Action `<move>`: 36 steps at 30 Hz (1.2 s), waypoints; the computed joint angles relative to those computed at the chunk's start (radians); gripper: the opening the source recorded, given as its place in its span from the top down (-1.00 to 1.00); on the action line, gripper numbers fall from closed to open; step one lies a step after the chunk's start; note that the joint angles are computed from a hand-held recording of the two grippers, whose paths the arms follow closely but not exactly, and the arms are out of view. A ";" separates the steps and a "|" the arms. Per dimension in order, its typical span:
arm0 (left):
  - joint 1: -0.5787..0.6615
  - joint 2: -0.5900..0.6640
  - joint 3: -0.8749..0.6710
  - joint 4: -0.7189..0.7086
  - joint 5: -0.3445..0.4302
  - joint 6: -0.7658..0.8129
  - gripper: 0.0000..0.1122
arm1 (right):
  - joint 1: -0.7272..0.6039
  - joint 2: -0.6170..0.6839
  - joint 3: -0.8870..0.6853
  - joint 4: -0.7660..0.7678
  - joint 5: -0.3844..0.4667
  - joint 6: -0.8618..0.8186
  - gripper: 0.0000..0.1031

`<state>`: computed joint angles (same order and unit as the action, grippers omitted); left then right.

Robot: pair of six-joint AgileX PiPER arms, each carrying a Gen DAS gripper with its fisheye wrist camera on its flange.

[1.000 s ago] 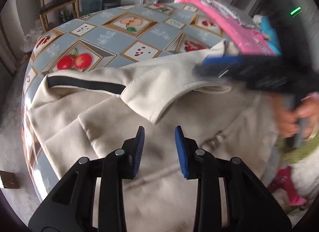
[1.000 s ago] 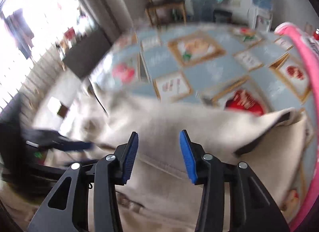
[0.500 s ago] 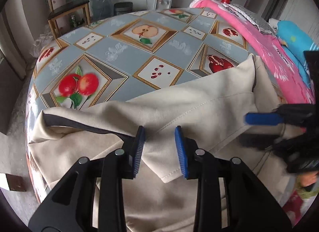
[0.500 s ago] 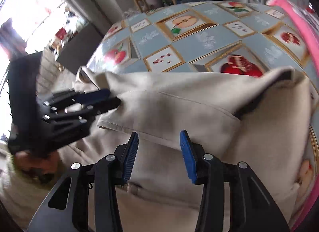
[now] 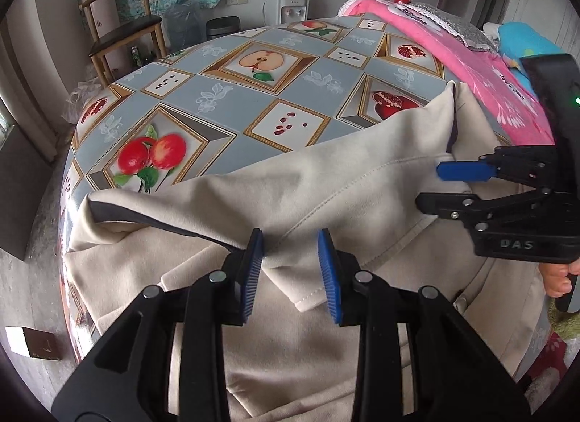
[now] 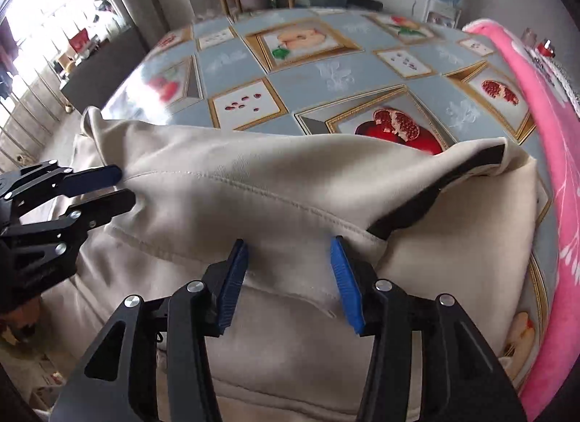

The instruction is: Fold large clothes

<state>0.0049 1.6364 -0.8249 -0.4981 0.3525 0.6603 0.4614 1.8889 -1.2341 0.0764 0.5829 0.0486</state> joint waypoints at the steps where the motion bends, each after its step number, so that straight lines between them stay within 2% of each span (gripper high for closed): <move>1: -0.001 -0.008 0.012 -0.001 -0.006 0.007 0.46 | -0.005 -0.014 0.011 0.010 0.012 -0.009 0.08; 3: 0.009 -0.019 0.027 -0.037 -0.005 0.048 0.46 | -0.036 -0.051 0.036 0.070 0.040 -0.070 0.01; 5: 0.048 -0.027 0.030 -0.136 0.038 0.144 0.46 | -0.094 -0.091 0.045 0.146 0.085 -0.128 -0.17; 7: 0.126 -0.024 0.019 -0.259 0.131 0.250 0.45 | -0.172 -0.120 0.052 0.299 0.115 -0.246 -0.36; 9: 0.209 -0.024 0.006 -0.341 0.220 0.301 0.28 | -0.272 -0.124 0.046 0.479 0.174 -0.364 -0.47; 10: 0.249 -0.024 -0.005 -0.362 0.263 0.299 0.08 | -0.315 -0.113 0.038 0.557 0.209 -0.415 -0.49; 11: 0.284 -0.023 -0.014 -0.389 0.300 0.304 -0.04 | -0.363 -0.088 0.023 0.641 0.259 -0.470 -0.50; 14: 0.346 0.017 -0.069 -0.415 0.394 0.262 -0.08 | -0.416 -0.001 -0.025 0.744 0.344 -0.503 -0.50; 17: 0.368 0.113 -0.165 -0.389 0.475 0.121 -0.03 | -0.438 0.100 -0.076 0.796 0.415 -0.499 -0.50; 20: 0.359 0.158 -0.196 -0.398 0.480 0.075 0.12 | -0.432 0.120 -0.082 0.804 0.411 -0.497 -0.50; 25: 0.365 0.214 -0.207 -0.456 0.543 0.047 0.14 | -0.440 0.111 -0.084 0.827 0.444 -0.519 -0.48; 28: 0.347 0.234 -0.205 -0.462 0.534 0.026 0.14 | -0.435 0.143 -0.114 0.823 0.451 -0.509 -0.47; 32: 0.332 0.248 -0.184 -0.500 0.532 0.027 0.35 | -0.452 0.162 -0.117 0.853 0.476 -0.508 -0.29; 36: 0.336 0.249 -0.163 -0.539 0.517 0.067 0.37 | -0.468 0.160 -0.092 0.875 0.475 -0.521 -0.21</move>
<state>0.3414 1.8855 -0.9878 -1.0375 0.8697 0.7276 -0.0069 2.0487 -1.3263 0.9513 1.0577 -0.4727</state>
